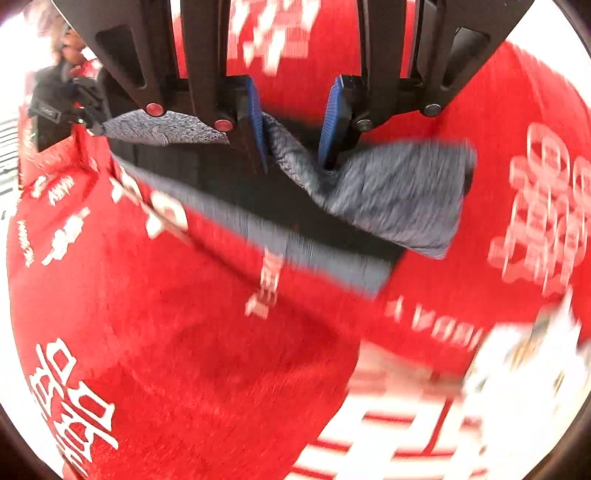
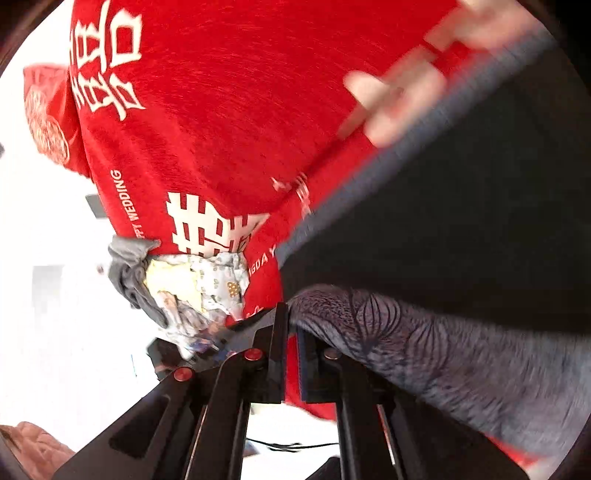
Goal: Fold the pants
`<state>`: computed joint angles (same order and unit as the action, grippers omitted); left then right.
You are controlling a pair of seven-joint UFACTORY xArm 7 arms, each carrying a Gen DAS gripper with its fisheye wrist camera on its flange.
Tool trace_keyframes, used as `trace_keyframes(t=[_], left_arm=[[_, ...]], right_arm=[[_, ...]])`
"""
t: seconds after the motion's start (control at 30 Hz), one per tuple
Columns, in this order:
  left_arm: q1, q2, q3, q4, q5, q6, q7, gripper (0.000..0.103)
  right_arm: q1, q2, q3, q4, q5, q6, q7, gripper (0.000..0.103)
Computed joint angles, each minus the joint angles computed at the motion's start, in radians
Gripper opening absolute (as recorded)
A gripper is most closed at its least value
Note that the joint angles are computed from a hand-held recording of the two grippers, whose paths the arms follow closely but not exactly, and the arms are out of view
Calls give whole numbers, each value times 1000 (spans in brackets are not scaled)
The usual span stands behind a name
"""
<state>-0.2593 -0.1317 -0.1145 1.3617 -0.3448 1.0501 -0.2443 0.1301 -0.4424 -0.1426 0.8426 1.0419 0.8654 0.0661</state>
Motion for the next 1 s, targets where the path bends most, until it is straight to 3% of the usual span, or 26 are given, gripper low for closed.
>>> trace_keyframes(t=[0.07, 0.13, 0.2, 0.23, 0.27, 0.3, 0.33, 0.43, 0.5, 0.6, 0.7, 0.8, 0.9, 1.0], left_arm=[[0, 100, -26, 71, 132, -50, -85, 78], [-17, 200, -39, 122, 279, -95, -179, 80], [-68, 324, -14, 218, 367, -57, -259, 80], [-62, 352, -25, 237, 394, -38, -287, 80], [-77, 384, -14, 260, 430, -9, -324, 80], [-93, 417, -2, 299, 467, 35, -358, 80], [-104, 435, 9, 323, 491, 80, -387, 80], [-109, 403, 8, 331, 497, 113, -385, 80], [-126, 393, -17, 372, 505, 168, -302, 80], [-166, 378, -66, 423, 452, 238, -161, 80], [-217, 388, -128, 453, 295, 285, -59, 80], [-301, 455, -188, 504, 146, 292, -37, 80], [-386, 560, -220, 594, 63, 286, -25, 80], [-483, 675, -229, 718, 52, 314, -13, 80]], right_arm=[[-3, 154, -39, 113, -21, 61, -70, 8], [-31, 291, -38, 207, -55, 102, -111, 9], [-55, 396, -15, 281, -91, 108, -109, 9], [-68, 444, -3, 307, -111, 111, -102, 17], [-69, 489, -4, 326, -124, 118, -90, 48], [-111, 523, 32, 338, -94, 130, -100, 65], [-112, 523, 30, 329, -59, 113, -118, 72], [-160, 500, 55, 345, -54, 156, -89, 73], [-199, 420, 62, 299, -35, 176, -131, 73], [-236, 237, 40, 190, -154, 196, -92, 73], [-281, 10, -12, 21, -302, 255, -3, 73], [-376, -238, -72, -156, -459, 373, 156, 73], [-494, -478, -145, -287, -595, 533, 285, 73], [-620, -668, -208, -374, -703, 686, 382, 73]])
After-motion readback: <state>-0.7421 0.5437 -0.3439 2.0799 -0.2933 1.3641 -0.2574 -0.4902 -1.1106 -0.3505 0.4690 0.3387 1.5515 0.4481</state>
